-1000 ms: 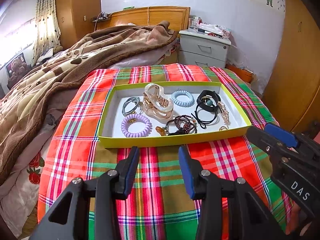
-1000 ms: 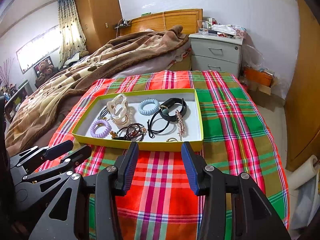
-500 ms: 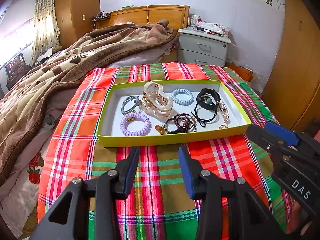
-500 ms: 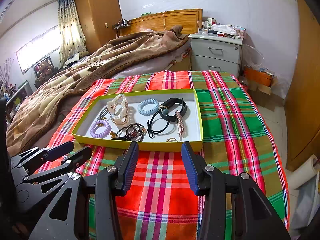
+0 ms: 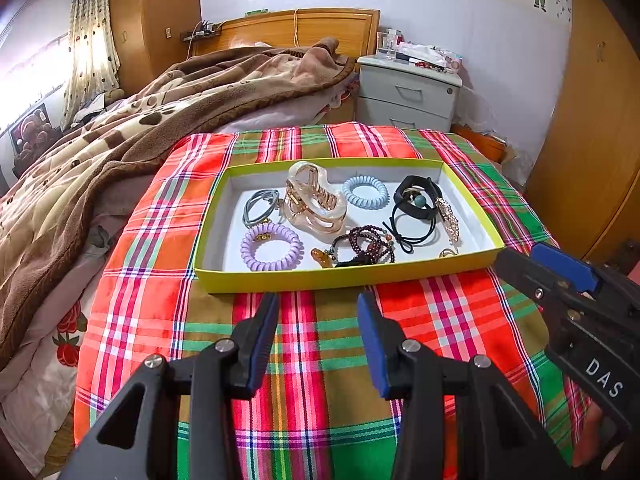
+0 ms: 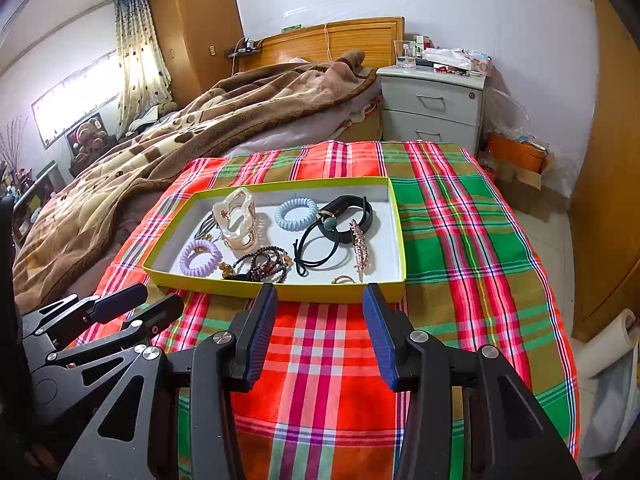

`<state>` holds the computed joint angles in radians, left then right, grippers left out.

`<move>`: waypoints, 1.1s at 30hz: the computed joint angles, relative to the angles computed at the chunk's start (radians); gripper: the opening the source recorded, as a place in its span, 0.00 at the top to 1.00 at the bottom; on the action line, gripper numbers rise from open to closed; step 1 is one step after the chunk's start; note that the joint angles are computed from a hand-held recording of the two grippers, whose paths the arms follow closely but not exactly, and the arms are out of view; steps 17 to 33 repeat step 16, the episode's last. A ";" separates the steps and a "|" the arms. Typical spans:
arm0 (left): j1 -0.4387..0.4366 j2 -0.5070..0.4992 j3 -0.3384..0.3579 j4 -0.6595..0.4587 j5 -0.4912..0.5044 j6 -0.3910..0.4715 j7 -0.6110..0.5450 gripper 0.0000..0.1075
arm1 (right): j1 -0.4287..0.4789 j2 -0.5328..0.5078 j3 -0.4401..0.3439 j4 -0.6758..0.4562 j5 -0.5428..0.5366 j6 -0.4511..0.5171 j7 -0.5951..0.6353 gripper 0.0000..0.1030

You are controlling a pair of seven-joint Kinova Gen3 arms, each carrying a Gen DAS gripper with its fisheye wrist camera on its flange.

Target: Organize jewelry

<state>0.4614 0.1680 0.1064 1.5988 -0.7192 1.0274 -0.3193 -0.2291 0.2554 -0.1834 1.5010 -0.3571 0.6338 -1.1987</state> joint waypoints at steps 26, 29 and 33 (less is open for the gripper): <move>-0.016 -0.009 -0.001 0.010 0.034 -0.032 -0.021 0.60 | 0.000 0.000 0.000 0.001 -0.001 -0.001 0.001 0.56; -0.016 -0.009 -0.001 0.010 0.034 -0.032 -0.021 0.60 | 0.000 0.000 0.000 0.001 -0.001 -0.001 0.001 0.56; -0.016 -0.009 -0.001 0.010 0.034 -0.032 -0.021 0.60 | 0.000 0.000 0.000 0.001 -0.001 -0.001 0.001 0.56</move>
